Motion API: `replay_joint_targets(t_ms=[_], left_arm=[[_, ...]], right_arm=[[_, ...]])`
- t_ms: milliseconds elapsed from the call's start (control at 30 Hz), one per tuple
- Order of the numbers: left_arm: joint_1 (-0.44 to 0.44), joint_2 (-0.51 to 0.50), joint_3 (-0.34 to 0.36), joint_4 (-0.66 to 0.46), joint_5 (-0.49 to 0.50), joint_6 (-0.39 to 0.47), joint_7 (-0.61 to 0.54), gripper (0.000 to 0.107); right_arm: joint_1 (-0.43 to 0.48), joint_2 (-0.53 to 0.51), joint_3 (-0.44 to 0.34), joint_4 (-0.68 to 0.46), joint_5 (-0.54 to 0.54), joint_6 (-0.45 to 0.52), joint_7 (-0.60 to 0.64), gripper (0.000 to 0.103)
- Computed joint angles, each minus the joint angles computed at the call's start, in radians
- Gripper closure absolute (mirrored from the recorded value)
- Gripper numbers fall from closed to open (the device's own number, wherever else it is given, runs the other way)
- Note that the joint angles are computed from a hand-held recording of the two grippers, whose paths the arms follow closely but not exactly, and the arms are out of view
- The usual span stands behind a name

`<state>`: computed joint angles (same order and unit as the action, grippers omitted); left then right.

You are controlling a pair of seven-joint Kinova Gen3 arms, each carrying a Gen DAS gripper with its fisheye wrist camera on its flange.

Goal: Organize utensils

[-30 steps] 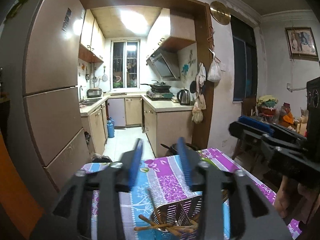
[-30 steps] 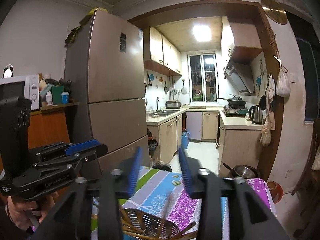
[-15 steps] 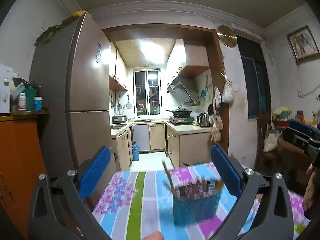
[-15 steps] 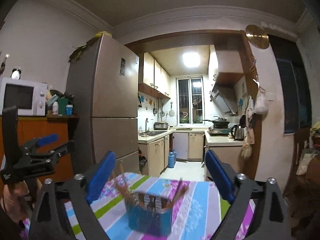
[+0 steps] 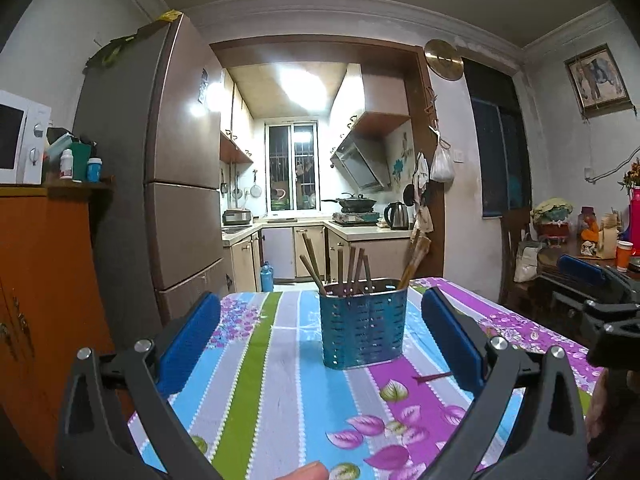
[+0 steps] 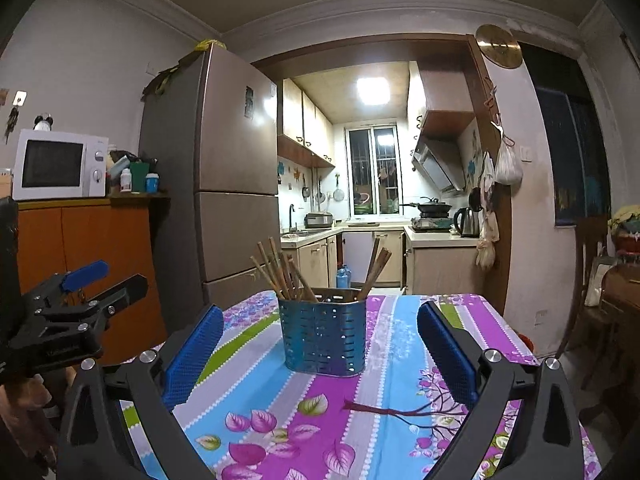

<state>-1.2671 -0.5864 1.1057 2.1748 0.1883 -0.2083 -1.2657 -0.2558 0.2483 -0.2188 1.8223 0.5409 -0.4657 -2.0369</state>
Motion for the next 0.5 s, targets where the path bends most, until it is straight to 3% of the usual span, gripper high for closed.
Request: replay_joint_targets(t_ms=[133, 200, 333, 500], left_arm=[[0.026, -0.036, -0.014, 0.039, 0.015, -0.027, 0.016, 0.01], [0.017, -0.106, -0.01, 0.083, 0.046, -0.074, 0.04, 0.01], [0.028, -0.238, -0.012, 0.165, 0.082, -0.127, 0.113, 0.01], [0.085, -0.309, -0.041, 0.208, 0.051, -0.101, 0.171, 0.01]], right_arm=[[-0.038, -0.022, 0.041, 0.08, -0.091, -0.091, 0.092, 0.006], [-0.074, -0.041, 0.076, 0.152, -0.157, -0.172, 0.168, 0.006], [-0.066, -0.066, 0.051, 0.298, -0.28, -0.335, 0.319, 0.006], [-0.083, -0.089, 0.063, 0.419, -0.363, -0.462, 0.36, 0.005]])
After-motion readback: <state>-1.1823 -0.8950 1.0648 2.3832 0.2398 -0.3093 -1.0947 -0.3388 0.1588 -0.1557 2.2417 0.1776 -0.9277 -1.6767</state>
